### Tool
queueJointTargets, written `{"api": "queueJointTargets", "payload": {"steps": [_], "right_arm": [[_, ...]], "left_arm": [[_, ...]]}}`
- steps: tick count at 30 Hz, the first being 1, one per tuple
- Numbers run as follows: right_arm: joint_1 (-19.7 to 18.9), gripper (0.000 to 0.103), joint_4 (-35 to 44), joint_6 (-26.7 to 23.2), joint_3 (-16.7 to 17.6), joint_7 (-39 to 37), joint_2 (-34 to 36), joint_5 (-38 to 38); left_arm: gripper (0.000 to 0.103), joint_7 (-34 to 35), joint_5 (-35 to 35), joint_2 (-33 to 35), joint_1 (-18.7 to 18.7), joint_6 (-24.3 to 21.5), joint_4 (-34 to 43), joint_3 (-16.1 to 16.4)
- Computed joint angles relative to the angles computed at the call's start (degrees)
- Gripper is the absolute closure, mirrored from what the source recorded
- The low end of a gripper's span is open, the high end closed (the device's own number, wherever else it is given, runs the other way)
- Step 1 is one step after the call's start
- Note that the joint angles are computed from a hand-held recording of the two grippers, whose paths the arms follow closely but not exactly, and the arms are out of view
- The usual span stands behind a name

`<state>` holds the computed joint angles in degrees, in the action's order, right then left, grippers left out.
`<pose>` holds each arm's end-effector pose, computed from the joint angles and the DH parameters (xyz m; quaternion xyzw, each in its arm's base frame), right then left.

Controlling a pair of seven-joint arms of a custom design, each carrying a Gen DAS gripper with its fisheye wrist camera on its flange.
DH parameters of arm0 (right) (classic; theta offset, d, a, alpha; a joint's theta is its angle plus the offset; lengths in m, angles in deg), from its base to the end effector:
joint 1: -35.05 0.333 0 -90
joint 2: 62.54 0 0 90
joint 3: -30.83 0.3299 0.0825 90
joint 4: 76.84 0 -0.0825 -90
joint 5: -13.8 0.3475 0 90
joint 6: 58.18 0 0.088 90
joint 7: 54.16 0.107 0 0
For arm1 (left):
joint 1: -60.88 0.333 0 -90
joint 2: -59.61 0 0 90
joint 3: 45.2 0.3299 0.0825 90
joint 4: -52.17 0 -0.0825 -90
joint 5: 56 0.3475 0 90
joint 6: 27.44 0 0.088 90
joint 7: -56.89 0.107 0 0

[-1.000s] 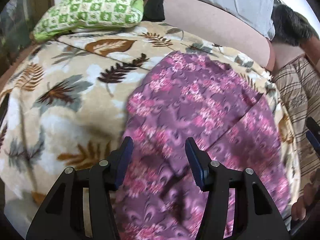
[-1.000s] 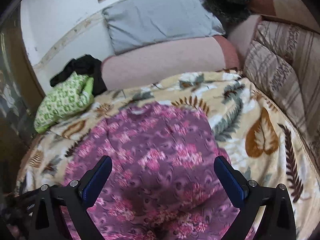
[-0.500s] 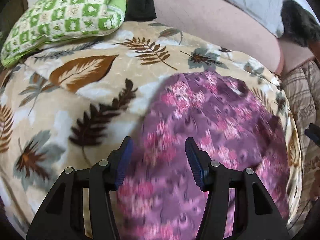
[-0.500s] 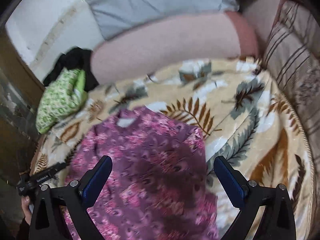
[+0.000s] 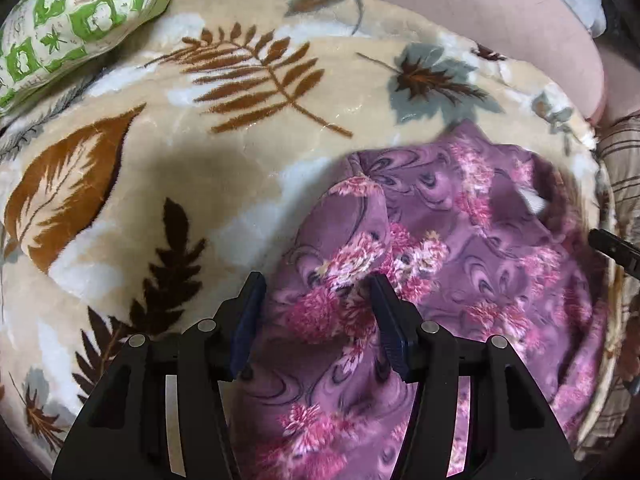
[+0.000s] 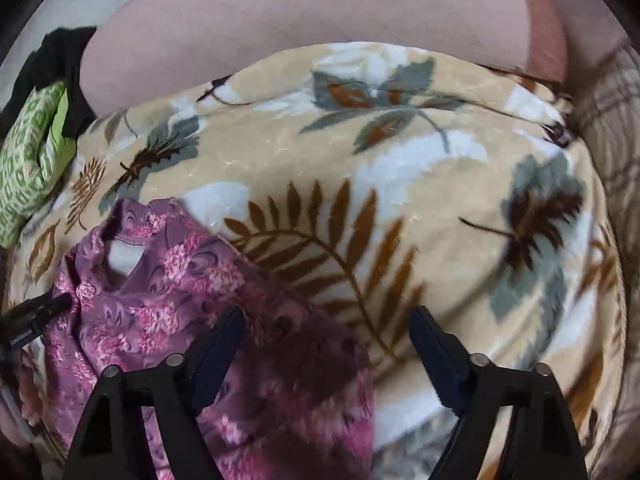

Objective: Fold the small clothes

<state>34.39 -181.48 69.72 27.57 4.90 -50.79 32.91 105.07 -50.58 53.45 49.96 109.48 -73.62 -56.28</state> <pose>0.6036 -0.0290 0.4729 -0.7919 0.5872 -0.0257 0.1657 0.4681 -0.1912 0.4928 -0.7904 0.5924 -0.1342 0.0798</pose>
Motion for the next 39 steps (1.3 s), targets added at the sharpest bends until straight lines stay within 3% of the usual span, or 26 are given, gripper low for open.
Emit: {"api": "queueJointTargets", "payload": {"steps": [1,2,3,4,5,6,8,10,14,18,24,33,36,39], "right_arm": [[-0.01,0.026,0.00,-0.52,0.21,-0.59,0.37,0.34],[0.78,0.035,-0.94,0.37,0.14,0.23,0.35,-1.61],[2.25,0.061,-2.54,2.52,-0.28,2.58,0.08,-6.05],[3.61,0.066,-4.32,4.94,-0.70,5.12,-0.55,-10.45],[4.15,0.074,-6.14,7.21,-0.60,5.93,-1.69,-12.04],[4.45,0.097,-7.80,8.50,-0.19,5.72,-3.27,-12.47],[5.38,0.097,-12.55,13.93,0.03,7.84,-7.52,-15.93],[5.29,0.097,-17.23,18.54,0.66,5.77,-12.71,-14.72],[4.80,0.097,-24.71,22.13,1.74,2.85,-24.12,-12.39],[3.56,0.097,-31.52,24.66,2.87,2.43,-34.22,-14.29],[3.78,0.097,-37.27,21.40,0.48,-1.43,-45.87,-10.40],[1.65,0.097,-40.32,15.57,-1.22,-6.43,-54.08,-7.54],[1.12,0.097,-41.59,12.14,-2.73,-8.11,-56.86,-6.23],[-0.81,0.097,-43.85,6.40,-5.33,-9.25,-61.35,-4.91]], "left_arm": [[0.051,-0.99,1.06,0.26,0.06,-0.33,0.50,-0.24],[0.056,-2.08,1.26,0.34,0.11,-0.44,0.65,-0.31],[0.073,-3.81,1.17,-0.06,0.18,0.52,0.15,-0.33],[0.095,-3.04,-0.33,-0.34,-0.04,1.47,-0.19,-0.09],[0.095,-2.32,-1.47,-0.51,-0.23,1.65,-0.18,0.07],[0.095,-4.39,1.08,-1.15,-0.07,1.02,0.06,-0.55],[0.096,-5.67,2.98,-3.34,-0.25,1.51,-0.59,-0.92],[0.096,-6.12,2.56,-7.51,-0.65,5.18,-3.53,-0.57],[0.096,-7.53,3.45,-17.59,-1.77,8.04,-8.63,-1.26],[0.096,-11.21,7.72,-26.87,-2.38,6.19,-11.98,-4.45],[0.096,-15.57,6.17,-36.01,-6.40,4.14,-16.42,-4.98],[0.096,-18.95,5.20,-39.47,-10.59,-0.70,-15.56,-7.29],[0.096,-19.71,4.95,-40.62,-12.28,-2.70,-15.66,-8.39],[0.096,-20.92,1.47,-43.35,-16.81,-3.97,-17.92,-8.46]]}}
